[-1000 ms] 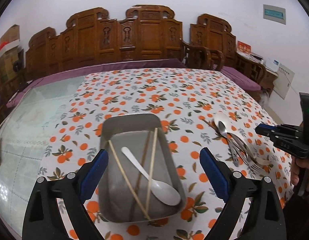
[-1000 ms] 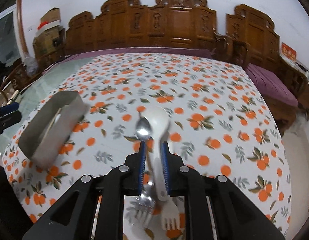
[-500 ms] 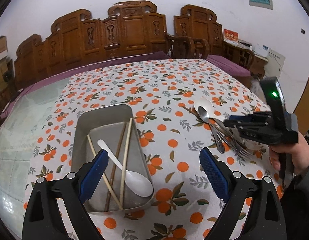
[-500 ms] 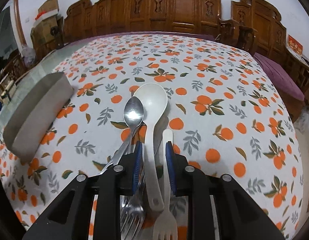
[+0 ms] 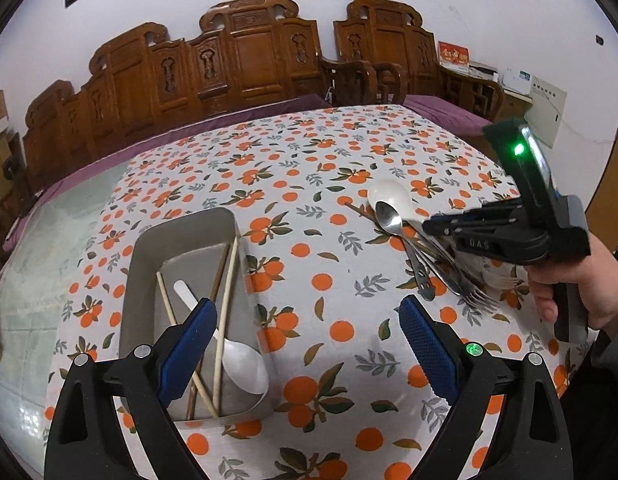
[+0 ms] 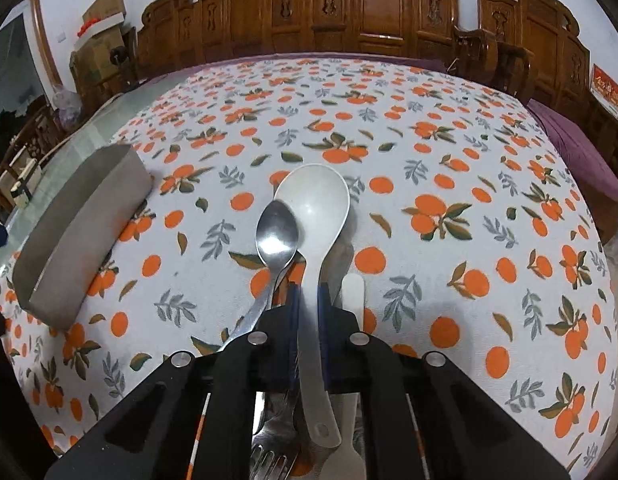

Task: Organize utensils
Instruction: 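Grasp a white plastic spoon from the utensil pile with the right tool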

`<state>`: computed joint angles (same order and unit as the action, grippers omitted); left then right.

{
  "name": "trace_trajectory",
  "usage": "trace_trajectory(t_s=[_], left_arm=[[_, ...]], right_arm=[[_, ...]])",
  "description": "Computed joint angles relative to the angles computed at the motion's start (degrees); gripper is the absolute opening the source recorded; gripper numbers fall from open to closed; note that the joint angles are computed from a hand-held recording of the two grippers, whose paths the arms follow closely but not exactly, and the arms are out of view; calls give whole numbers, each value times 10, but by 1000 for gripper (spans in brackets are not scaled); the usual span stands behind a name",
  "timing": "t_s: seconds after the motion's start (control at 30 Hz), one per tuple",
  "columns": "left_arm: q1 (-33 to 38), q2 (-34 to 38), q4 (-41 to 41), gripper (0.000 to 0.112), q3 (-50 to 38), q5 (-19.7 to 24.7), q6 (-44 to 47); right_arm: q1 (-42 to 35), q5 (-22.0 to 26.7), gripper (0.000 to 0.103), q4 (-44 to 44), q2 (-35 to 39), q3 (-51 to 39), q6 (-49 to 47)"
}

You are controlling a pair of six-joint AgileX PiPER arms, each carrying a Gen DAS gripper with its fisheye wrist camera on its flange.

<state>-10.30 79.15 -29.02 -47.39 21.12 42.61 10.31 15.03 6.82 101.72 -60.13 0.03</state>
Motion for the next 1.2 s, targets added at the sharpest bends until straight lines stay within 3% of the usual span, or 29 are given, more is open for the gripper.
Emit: trace_trajectory(t_s=[0.3, 0.53, 0.7, 0.83, 1.07, 1.2], left_arm=[[-50, 35, 139, 89, -41, 5, -176], [-114, 110, 221, 89, -101, 1, -300], [-151, 181, 264, 89, -168, 6, -365], [-162, 226, 254, 89, -210, 5, -368], [-167, 318, 227, 63, -302, 34, -375], [-161, 351, 194, 54, -341, 54, -363]], right_arm=[[-39, -32, 10, 106, -50, 41, -98], [-72, -38, 10, 83, -60, 59, -87], [-112, -31, 10, 229, -60, 63, -225], [-130, -26, 10, 284, -58, 64, -280], [-154, -9, 10, 363, -51, 62, -349], [-139, -13, 10, 326, -50, 59, -319]])
